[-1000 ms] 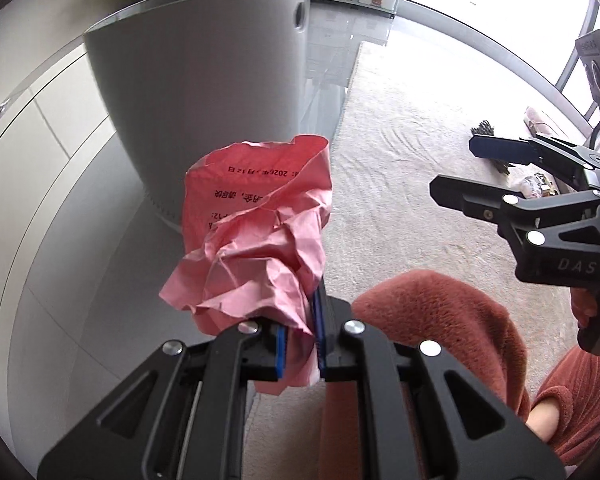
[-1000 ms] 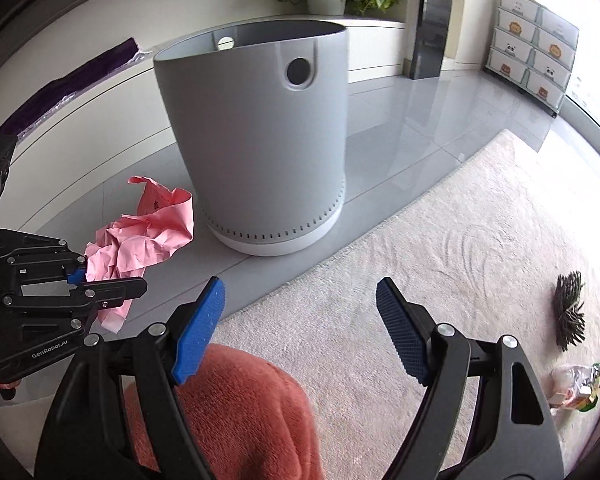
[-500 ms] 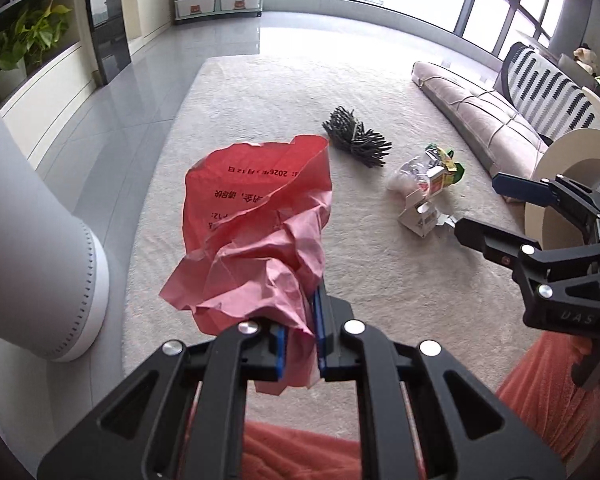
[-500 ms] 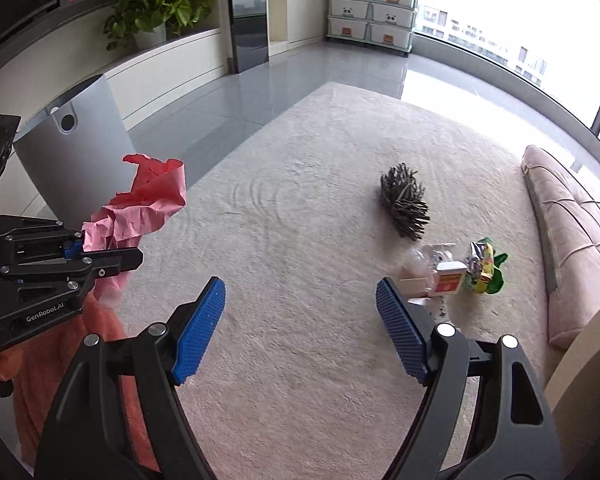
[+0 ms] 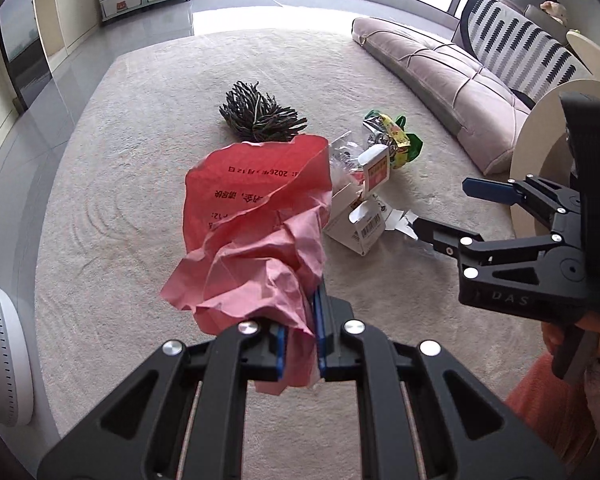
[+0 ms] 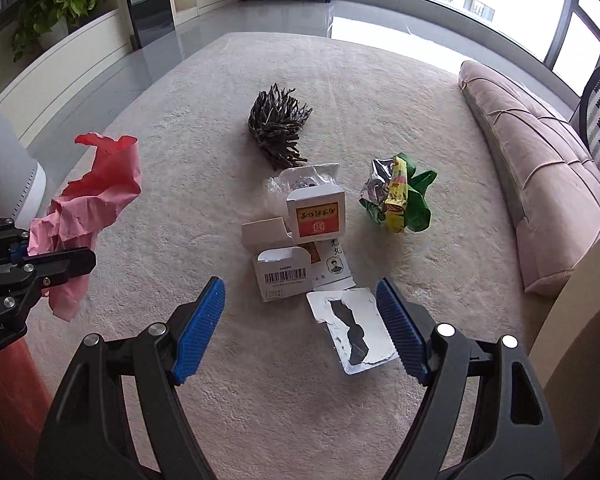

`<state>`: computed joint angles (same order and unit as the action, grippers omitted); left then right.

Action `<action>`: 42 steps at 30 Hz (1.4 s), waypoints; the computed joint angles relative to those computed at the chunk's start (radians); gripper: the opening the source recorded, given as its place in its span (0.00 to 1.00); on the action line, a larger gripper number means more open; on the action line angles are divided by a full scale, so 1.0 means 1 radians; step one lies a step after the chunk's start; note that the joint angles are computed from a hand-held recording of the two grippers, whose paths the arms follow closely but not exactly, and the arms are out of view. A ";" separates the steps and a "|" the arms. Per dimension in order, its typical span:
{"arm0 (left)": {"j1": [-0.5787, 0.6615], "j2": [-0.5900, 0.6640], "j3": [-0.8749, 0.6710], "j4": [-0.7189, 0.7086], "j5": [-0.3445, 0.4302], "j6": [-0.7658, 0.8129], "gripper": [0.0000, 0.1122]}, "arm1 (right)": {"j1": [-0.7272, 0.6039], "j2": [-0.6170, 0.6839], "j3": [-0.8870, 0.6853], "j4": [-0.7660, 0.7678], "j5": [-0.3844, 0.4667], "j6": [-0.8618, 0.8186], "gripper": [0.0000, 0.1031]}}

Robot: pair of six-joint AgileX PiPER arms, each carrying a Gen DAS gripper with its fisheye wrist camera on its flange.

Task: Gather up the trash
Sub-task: 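Grasp the white barcode box with the right tool, then carry the white box to the bin and open the right tool while the left tool carries the pink paper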

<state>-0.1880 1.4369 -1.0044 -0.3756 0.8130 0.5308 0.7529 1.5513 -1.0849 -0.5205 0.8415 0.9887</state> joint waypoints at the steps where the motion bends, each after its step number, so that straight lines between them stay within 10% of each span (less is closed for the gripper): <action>1: -0.001 0.014 0.000 0.002 -0.011 0.006 0.10 | -0.018 0.020 0.005 0.009 -0.028 -0.019 0.74; 12: 0.039 0.136 -0.020 -0.006 -0.058 0.061 0.10 | -0.101 0.253 -0.082 0.063 -0.156 -0.148 0.72; 15: 0.043 0.155 -0.026 -0.002 -0.065 0.056 0.10 | -0.118 0.300 -0.101 0.096 -0.168 -0.202 0.45; 23: 0.073 0.137 -0.027 -0.012 -0.049 0.061 0.10 | -0.066 0.277 -0.081 0.052 -0.155 -0.170 0.43; 42: 0.523 -0.130 -0.143 -0.090 0.285 0.277 0.10 | 0.248 0.170 -0.445 -0.050 0.205 -0.128 0.43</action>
